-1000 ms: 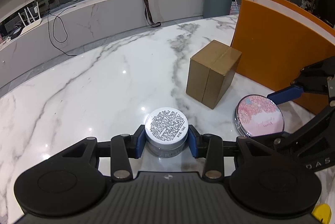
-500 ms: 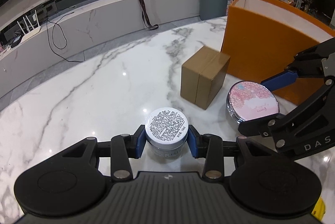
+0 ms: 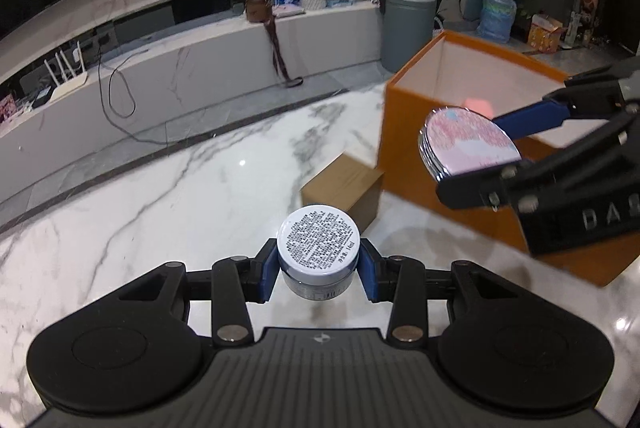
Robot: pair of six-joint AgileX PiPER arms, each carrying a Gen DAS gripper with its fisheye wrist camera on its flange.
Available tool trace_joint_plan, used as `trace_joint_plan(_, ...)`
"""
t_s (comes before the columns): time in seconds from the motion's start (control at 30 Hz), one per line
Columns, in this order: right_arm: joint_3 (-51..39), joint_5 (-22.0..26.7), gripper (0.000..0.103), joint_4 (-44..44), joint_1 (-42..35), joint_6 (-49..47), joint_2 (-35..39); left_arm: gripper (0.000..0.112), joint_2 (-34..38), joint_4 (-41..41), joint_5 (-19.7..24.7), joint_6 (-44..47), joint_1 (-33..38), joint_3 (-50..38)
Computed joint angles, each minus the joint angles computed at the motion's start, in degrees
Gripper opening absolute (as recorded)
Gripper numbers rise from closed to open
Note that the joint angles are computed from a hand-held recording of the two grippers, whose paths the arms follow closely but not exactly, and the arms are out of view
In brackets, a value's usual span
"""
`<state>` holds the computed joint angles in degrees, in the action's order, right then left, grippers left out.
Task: Organize rigid objects
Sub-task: 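Carry white jar in left tool while right tool carries pink compact to box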
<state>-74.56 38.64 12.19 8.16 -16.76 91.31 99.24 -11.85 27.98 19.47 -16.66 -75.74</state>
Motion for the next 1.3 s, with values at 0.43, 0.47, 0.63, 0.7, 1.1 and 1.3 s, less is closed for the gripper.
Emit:
trace_joint_plan(0.43, 0.4, 1.1, 0.071, 5.9, -10.0, -4.1, -5.5, 0.046, -0.4, 5.8, 0.8, -7.6, -4.7, -2.9)
trace_joint_plan(0.47, 0.6, 1.1, 0.071, 6.4, -10.9, -4.6, -5.7, 0.046, -0.4, 6.2, 1.0, -8.0, -5.2, -3.3)
trace_joint_plan(0.63, 0.9, 1.6, 0.071, 9.4, -16.3, -7.8, -6.4, 0.046, -0.3, 6.3, 1.6, -9.3, -7.9, -5.7)
trace_joint_plan(0.7, 1.0, 1.9, 0.071, 10.6, -18.9, -9.1, -6.5, 0.046, 0.3, 5.6, 2.4, -9.1, -8.9, -7.3)
trace_joint_plan(1.1, -3.3, 3.4, 0.071, 11.9, -30.4, -10.0, -2.1, 0.046, 10.9, 9.7, 11.4, -12.0, -17.1, -27.5)
trace_joint_plan(1.3, -4.4, 3.3, 0.071, 12.2, -32.8, -10.2, -1.0, 0.046, 18.3, 10.6, 16.2, -11.9, -19.9, -38.3)
